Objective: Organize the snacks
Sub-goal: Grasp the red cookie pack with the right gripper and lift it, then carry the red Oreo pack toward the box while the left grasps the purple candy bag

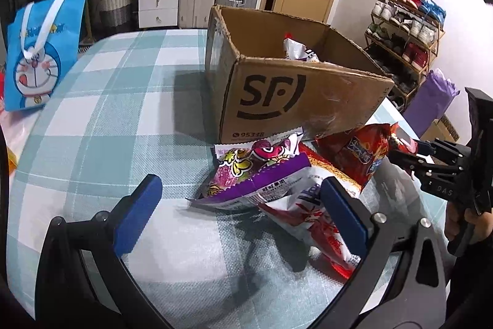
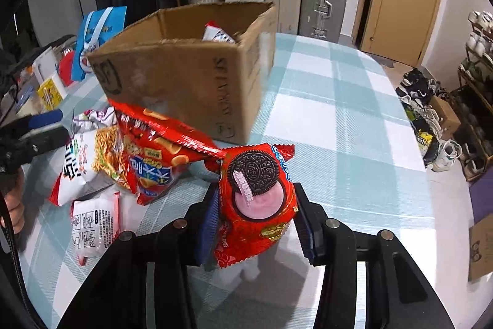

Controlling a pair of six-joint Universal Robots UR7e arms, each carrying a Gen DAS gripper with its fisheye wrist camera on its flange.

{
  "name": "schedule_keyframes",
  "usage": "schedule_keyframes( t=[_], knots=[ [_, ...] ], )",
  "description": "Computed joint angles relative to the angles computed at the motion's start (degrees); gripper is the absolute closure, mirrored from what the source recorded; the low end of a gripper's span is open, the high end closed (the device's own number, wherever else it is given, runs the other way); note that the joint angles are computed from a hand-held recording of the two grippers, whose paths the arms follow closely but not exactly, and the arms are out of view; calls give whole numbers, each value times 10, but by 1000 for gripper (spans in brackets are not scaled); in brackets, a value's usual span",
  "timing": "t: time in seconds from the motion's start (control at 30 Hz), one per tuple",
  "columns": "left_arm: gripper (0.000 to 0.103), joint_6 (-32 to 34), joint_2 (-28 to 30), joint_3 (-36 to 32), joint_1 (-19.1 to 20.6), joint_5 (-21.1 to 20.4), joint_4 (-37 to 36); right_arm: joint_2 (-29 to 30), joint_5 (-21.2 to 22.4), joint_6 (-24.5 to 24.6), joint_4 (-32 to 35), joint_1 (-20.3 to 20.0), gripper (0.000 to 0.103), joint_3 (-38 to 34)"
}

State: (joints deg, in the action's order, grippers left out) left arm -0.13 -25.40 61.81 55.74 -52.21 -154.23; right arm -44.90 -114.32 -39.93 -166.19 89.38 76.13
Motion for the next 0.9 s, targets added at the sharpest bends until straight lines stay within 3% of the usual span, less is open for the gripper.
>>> schedule_keyframes(
  t=[0.17,0.57,0.67,0.8,0.9],
  knots=[
    [0,-31,4,-12,9,-23,0,-9,5,-1,-12,1,57,7],
    [2,-40,24,-53,20,-26,30,-28,18,4,-37,5,57,24],
    [9,-50,26,-64,26,-43,57,-31,24,5,-38,6,57,26],
    [28,-68,31,-78,36,-70,87,-31,29,2,-41,8,57,30],
    [31,-68,33,-79,38,-79,84,-32,34,-3,-41,8,57,34]
  ],
)
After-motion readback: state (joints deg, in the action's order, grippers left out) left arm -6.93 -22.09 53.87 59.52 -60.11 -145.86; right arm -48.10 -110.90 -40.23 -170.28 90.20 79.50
